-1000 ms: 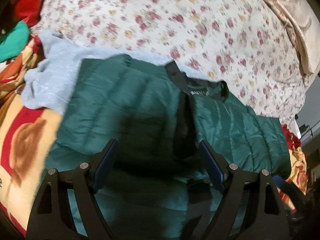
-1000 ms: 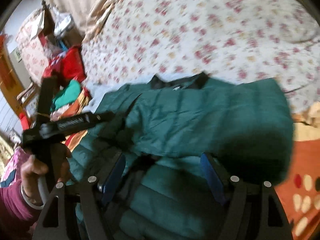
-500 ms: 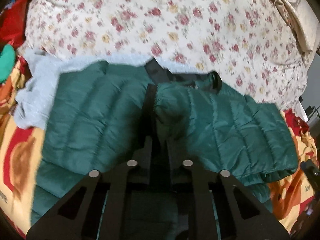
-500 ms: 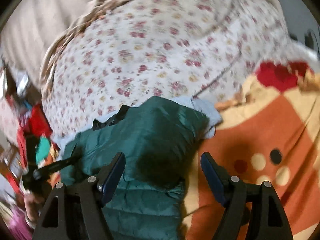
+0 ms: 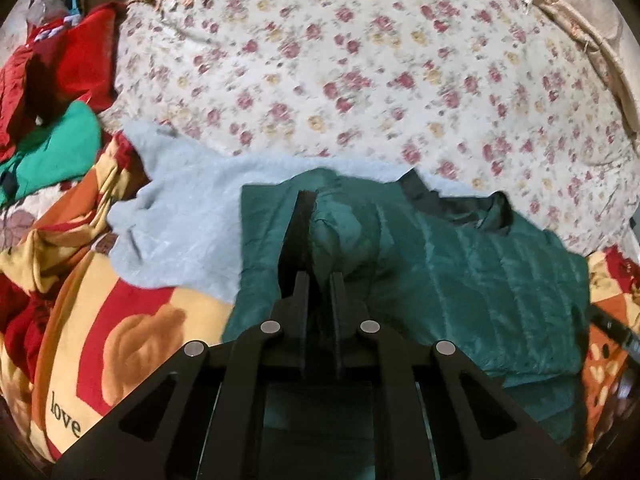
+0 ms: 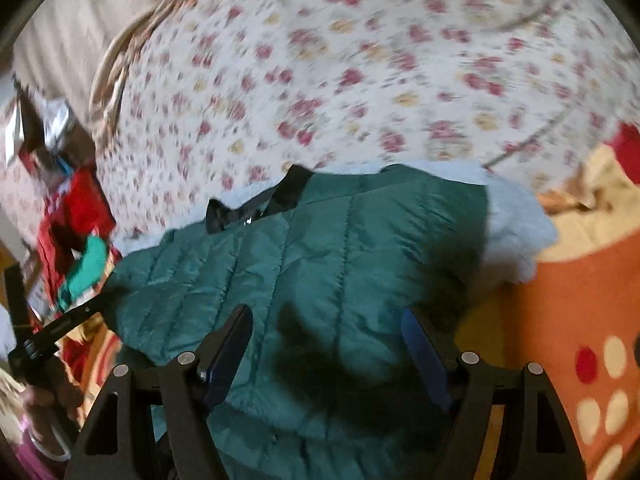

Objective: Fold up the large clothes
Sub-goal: 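Grasp the jacket side edge with the left gripper and fold it inward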

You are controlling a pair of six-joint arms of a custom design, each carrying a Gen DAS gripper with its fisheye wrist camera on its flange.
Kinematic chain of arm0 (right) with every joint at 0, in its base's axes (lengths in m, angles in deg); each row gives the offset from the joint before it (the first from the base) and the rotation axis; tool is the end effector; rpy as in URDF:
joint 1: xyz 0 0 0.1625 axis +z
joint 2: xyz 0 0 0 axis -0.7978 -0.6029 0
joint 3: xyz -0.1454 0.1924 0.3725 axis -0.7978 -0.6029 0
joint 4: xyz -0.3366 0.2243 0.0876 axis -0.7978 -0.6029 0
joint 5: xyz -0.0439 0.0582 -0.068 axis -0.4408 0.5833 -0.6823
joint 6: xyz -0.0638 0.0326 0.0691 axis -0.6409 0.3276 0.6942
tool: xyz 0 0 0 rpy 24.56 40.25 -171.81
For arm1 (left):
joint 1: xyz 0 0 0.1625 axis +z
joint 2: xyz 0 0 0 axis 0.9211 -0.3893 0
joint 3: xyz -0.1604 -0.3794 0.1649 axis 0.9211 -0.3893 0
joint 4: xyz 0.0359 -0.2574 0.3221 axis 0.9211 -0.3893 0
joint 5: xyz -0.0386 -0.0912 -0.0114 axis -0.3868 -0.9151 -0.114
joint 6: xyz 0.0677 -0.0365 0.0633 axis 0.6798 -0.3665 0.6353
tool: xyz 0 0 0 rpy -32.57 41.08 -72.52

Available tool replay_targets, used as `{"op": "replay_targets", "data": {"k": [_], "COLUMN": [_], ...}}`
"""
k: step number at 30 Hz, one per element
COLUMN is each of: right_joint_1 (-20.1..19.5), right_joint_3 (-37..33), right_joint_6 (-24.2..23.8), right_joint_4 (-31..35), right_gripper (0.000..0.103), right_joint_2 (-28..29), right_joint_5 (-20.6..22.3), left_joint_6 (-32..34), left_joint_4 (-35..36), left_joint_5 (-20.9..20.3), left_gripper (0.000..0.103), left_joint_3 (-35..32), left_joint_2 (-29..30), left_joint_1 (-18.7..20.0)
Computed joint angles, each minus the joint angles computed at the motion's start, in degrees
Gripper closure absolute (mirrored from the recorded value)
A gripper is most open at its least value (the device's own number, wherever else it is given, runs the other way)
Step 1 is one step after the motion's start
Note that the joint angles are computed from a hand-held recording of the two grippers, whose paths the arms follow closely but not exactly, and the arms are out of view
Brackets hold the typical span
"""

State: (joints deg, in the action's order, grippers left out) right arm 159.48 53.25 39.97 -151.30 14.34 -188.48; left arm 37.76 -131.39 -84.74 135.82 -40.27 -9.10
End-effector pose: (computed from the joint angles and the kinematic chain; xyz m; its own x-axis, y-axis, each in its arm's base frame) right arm 0.2802 -0.6323 0.1416 -0.9155 -0.0402 0.4002 -0.3019 0.7262 -0.6177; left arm -0.1603 -0.6406 0.2887 -0.8018 0.0500 -0.5955 0.4288 0.7423 -0.5150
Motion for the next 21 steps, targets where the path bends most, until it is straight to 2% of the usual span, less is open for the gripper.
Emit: {"op": "replay_targets", "data": {"k": [7, 11, 12, 17, 21], "right_joint_1": [2.1, 1.54, 1.51, 3.23, 4.78], "right_joint_3": [-11.06, -12.39, -12.52, -12.34, -9.95], "right_joint_6": [-1.59, -2.33, -2.56, -2.62, -2.94], "right_joint_4": [10.54, 10.23, 9.98, 9.78, 7.2], "right_gripper": [0.027, 0.024, 0.024, 0.025, 0.025], "right_joint_2": [8.12, 9.47, 9.66, 9.55, 7.79], "right_joint_5": [-6.22, -6.26, -6.42, -9.56, -7.55], "left_joint_6": [-1.48, -2.29, -2.55, -2.88, -1.5], "left_joint_4": [1.25, 3.08, 3.82, 5.63, 2.62], "left_joint_5": [0.87, 1.24, 0.94, 1.17, 1.81], "left_gripper": [0.095, 0.093, 0.091, 0.058, 0.054], "left_joint_3": [-0.93, -1.77, -2.0, -2.05, -0.72], "left_joint_2": [1.55, 2.12, 2.08, 1.4, 0.42], "left_joint_1": [1.75, 1.97, 2.03, 1.7, 0.53]}}
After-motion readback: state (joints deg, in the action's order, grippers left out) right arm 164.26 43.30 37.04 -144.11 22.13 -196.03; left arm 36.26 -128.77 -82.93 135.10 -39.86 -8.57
